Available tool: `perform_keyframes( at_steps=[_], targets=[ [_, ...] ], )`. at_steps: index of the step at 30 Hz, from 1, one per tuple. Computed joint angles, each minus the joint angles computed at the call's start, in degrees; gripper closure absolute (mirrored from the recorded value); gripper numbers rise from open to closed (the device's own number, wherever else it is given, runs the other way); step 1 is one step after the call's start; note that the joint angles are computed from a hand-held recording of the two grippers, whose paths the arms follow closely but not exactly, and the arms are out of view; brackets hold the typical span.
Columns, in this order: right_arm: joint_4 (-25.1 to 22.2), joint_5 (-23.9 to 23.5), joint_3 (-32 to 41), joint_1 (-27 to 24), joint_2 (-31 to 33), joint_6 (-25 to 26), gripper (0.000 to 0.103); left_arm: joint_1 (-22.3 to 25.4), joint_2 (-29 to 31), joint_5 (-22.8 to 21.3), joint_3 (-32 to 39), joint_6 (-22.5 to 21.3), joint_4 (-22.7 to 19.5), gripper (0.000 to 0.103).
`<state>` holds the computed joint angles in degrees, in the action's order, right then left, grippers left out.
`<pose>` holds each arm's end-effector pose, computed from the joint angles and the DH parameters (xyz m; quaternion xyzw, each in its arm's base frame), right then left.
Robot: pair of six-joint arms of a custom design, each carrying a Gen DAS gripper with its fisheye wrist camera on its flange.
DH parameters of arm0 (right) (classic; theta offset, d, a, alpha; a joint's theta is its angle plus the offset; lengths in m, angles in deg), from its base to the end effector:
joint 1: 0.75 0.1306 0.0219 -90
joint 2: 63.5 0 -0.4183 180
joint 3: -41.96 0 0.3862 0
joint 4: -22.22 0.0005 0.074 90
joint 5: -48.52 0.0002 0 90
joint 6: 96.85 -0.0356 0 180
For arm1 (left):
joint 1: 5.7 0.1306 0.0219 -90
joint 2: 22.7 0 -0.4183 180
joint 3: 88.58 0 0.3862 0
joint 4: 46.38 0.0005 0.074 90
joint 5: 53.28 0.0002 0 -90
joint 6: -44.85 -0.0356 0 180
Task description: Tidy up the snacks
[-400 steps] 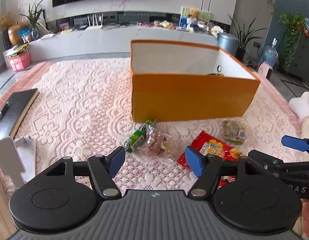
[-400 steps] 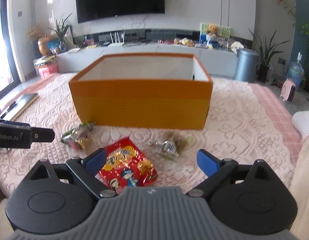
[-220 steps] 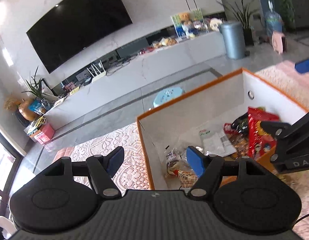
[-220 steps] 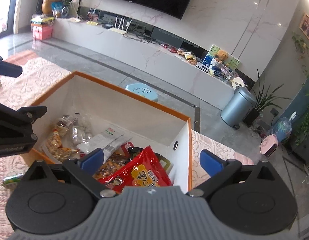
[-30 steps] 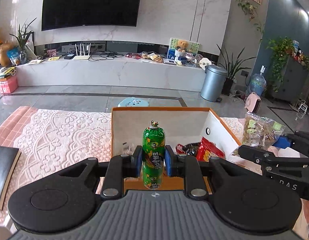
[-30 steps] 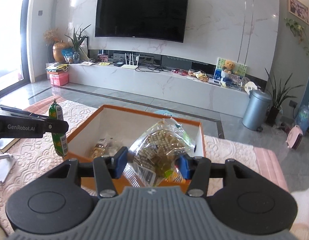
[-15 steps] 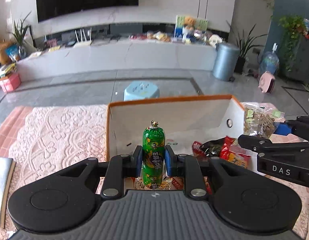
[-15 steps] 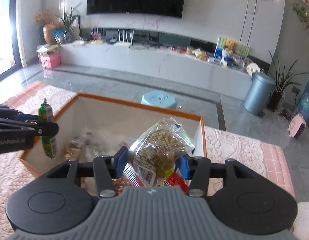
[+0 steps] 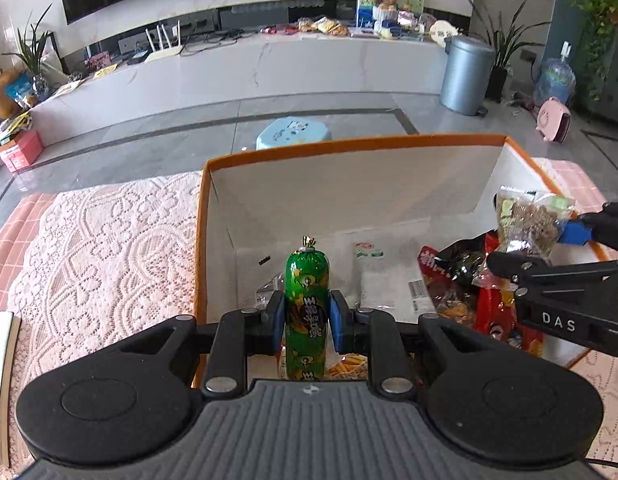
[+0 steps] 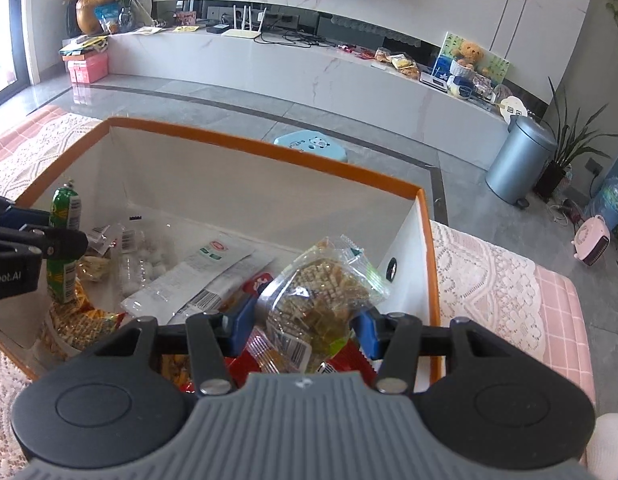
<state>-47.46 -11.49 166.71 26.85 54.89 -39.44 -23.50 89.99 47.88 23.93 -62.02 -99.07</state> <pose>0.5858 0.2856 0.4476 0.1006 0.9364 -0.1061 0.3191 0.6024 -0.2012 0.4283 0.3107 0.8914 -0.0947 0.3161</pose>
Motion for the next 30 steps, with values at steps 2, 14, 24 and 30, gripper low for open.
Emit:
perform_keyframes(
  at_steps=[2, 14, 24, 30],
  targets=[
    [-0.6, 0.0, 0.8, -0.1, 0.7, 0.4, 0.052, 0.0, 0.4, -0.3, 0.5, 0.2, -0.9, 0.078],
    [-3.8, -0.7, 5.2, -0.5, 3.4, -0.2, 0.052, -0.1, -1.4, 1.1, -1.1, 0.7, 2.3, 0.059],
    [-3.2, 0.9, 5.3, 0.9, 1.5, 0.4, 0.032, 0.7, -5.6, 2.2, -4.8, 1.4, 7.1, 0.03],
    [-3.8, 3.1, 6.4, 2.4, -0.5, 0.7, 0.024, 1.5, -9.4, 2.9, -7.5, 3.7, 10.1, 0.026]
  ],
)
